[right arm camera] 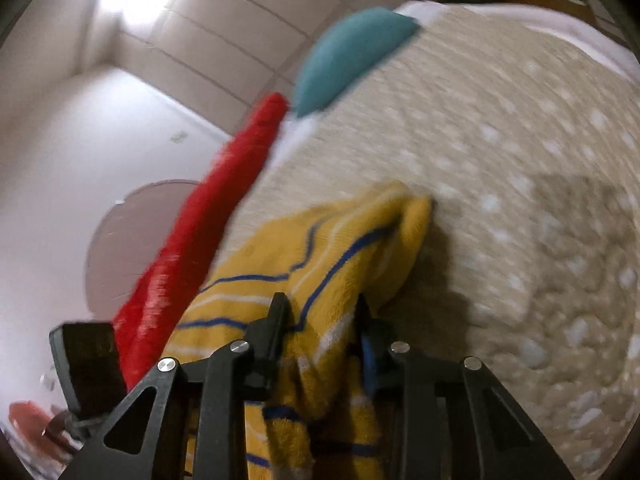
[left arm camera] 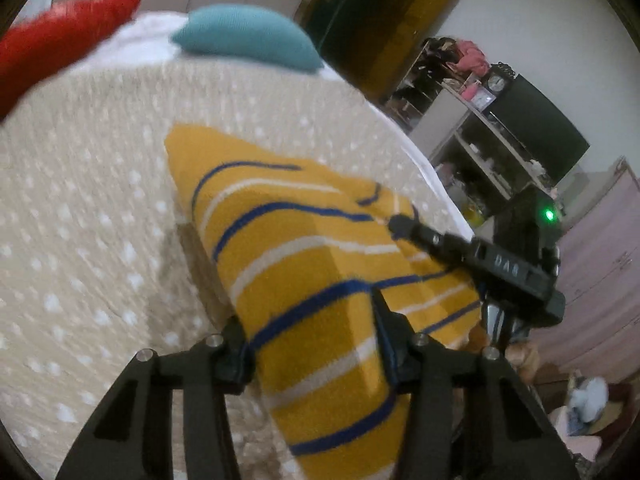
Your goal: Fold small clothes
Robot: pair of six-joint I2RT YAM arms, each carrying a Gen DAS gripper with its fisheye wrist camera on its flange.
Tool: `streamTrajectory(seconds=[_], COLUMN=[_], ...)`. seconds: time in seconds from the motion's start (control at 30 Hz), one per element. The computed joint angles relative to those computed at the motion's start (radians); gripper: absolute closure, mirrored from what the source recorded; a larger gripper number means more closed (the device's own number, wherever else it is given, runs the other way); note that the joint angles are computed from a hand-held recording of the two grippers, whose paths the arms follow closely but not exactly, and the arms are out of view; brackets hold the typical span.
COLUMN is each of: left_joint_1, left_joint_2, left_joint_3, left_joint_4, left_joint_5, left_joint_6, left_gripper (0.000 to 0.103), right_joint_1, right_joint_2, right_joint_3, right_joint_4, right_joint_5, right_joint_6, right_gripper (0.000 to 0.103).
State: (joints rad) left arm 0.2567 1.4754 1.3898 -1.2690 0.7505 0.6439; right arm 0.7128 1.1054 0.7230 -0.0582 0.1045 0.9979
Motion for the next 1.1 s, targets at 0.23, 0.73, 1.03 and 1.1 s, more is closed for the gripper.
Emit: streamTrajectory(seconds=[0.23,0.73,1.03,1.1], left_joint_1=[-0.018,0.551,0.849,0.834], left_joint_2=[-0.049,-0.422,-0.391,-0.392], left_joint_3=[-0.3,-0.389,-0.285,-0.296], left_joint_4=[0.269,0.156,0.062,0.093], left_joint_5=[-0.173,0.105,0.343,0.325], left_joint_6=[-0.097,0.216,0.39,0.366], left_gripper=[0.026,0.013,0.0,0.0], right_joint_1=[0.043,0.17,0.154,0.181], right_joint_2=[-0.022,0.15,0.508,0.487], right_joint_3=[-0.069,0.149,0.252,0.214], right_joint_4=[-0.126,0.143,0.335,0.345], right_joint_5=[0.112,-0.081,-0.319,-0.354], right_joint_6=[0.077,0.003,0.104,0.092], right_gripper=[0.046,0.044,0.047,0.047])
